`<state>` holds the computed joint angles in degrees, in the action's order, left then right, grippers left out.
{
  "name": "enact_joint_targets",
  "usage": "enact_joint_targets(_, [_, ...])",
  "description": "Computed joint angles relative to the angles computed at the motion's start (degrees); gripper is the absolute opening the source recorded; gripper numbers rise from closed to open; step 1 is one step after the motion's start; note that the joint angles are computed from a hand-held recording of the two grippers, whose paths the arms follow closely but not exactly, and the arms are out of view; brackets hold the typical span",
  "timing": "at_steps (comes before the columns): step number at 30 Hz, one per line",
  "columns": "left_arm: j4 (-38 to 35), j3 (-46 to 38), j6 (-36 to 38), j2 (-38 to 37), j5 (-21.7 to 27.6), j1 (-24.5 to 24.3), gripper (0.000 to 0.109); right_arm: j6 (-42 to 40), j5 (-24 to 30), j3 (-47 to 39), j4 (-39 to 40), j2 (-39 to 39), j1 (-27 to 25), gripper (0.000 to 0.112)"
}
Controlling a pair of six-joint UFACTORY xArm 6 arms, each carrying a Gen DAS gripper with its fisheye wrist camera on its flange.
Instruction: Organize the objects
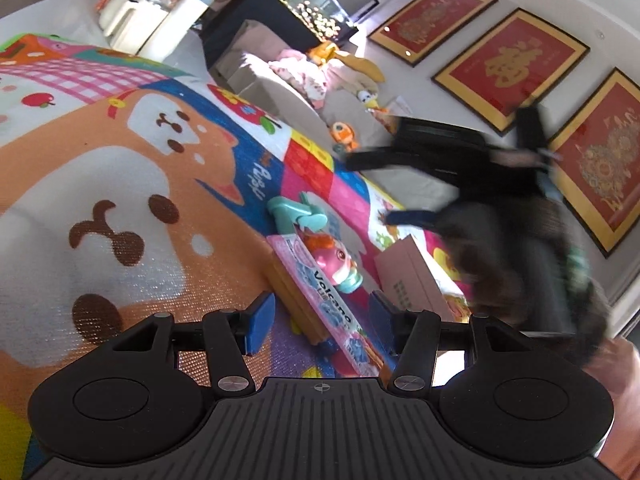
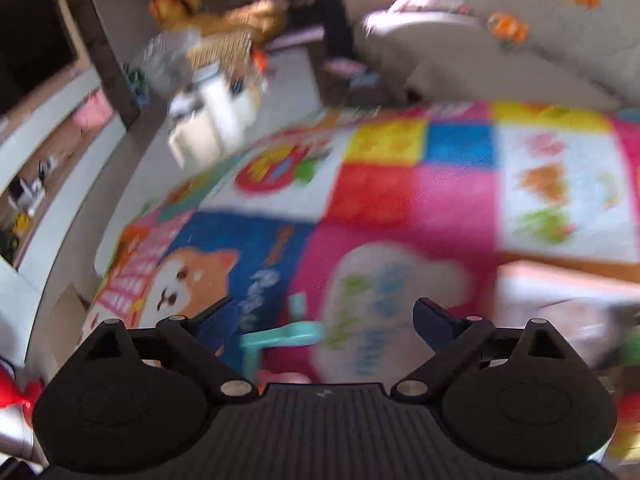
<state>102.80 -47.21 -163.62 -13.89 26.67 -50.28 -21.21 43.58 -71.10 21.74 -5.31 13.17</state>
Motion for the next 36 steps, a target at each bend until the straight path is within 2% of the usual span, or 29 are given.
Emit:
enact_joint_targets(2, [0.57, -0.29, -0.47, 0.29, -1.21, 0.39, 0.057, 3.52, -2.94, -0.04, -5.54, 2.98, 3.02, 0.08])
enact_joint_targets(4, [1.03, -0.26, -1.15, 0.33, -1.17, 0.35, 0.057, 4.92, -2.62, -1.05, -9.68, 5.49, 4.35, 0.048])
enact_joint_targets(6, [1.71, -0.15, -2.29, 0.23, -1.3, 0.44, 0.057, 4.81, -2.14, -0.07, -11.22, 5.28, 3.98, 0.037])
enact_joint_targets(9, [3.19, 0.33, -5.38, -0.13, -1.34, 0.77, 0.057, 1.4, -1.66, 4.36, -9.68, 1.02, 2.2, 0.033])
enact_joint_targets(13, [2.09, 0.72, -5.01, -0.47, -0.62, 0.61, 0.055, -5.36, 1.2, 12.58, -3.56, -8.02, -1.56, 0.032])
enact_joint_targets(17, [-0.2, 0.98, -3.61, -0.72, -0.15, 0.67, 0.054, -14.08, 9.0, 18.29, 4.69, -15.97, -7.12, 0.032])
enact_joint_targets(20, [-5.72, 0.18, 2.72, -0.16, -0.23, 0.74, 0.051, -22.26, 11.91, 24.15, 9.98, -23.87, -11.74, 0.035])
enact_joint_targets(21, [-8.31, -0.09, 6.44, -0.14, -0.18, 0.61, 0.051, -26.18, 10.96, 27.05, 11.74, -27.48, -13.16, 0.045])
enact_joint_targets(22, [-11.85, -0.47, 11.33, -0.09, 0.47, 0.18, 0.051, -30.08, 9.03, 30.62, 13.63, -31.79, -14.43, 0.059])
enact_joint_targets(24, [-16.62, -1.03, 18.09, -0.42, 2.35, -1.05, 0.051, -36.03, 5.97, 36.55, 16.84, -39.21, -17.48, 0.078])
enact_joint_targets(25, [-18.07, -1.29, 20.57, -0.76, 2.88, -1.56, 0.051, -38.38, 6.32, 38.31, 18.38, -41.82, -19.67, 0.079])
enact_joint_targets(27, [-21.95, -1.87, 26.88, -1.32, 3.87, -2.58, 0.051, -41.14, 8.43, 40.16, 20.59, -44.34, -24.25, 0.08])
enact_joint_targets(30, [-28.25, -2.39, 35.69, -2.31, 6.82, -5.11, 0.051, -40.56, 8.9, 41.35, 21.47, -43.9, -28.6, 0.082])
enact_joint_targets(33, [-31.17, -2.37, 40.01, -3.44, 10.08, -7.8, 0.051, -39.17, 7.95, 42.45, 22.42, -43.05, -31.34, 0.082])
enact_joint_targets(34, [-31.75, -2.44, 40.77, -3.68, 11.44, -8.58, 0.051, -39.66, 9.43, 42.26, 23.47, -42.95, -32.57, 0.082])
enact_joint_targets(36, [-32.15, -2.41, 40.65, -4.26, 13.49, -9.71, 0.051, -43.32, 16.37, 41.25, 26.3, -43.82, -36.11, 0.082])
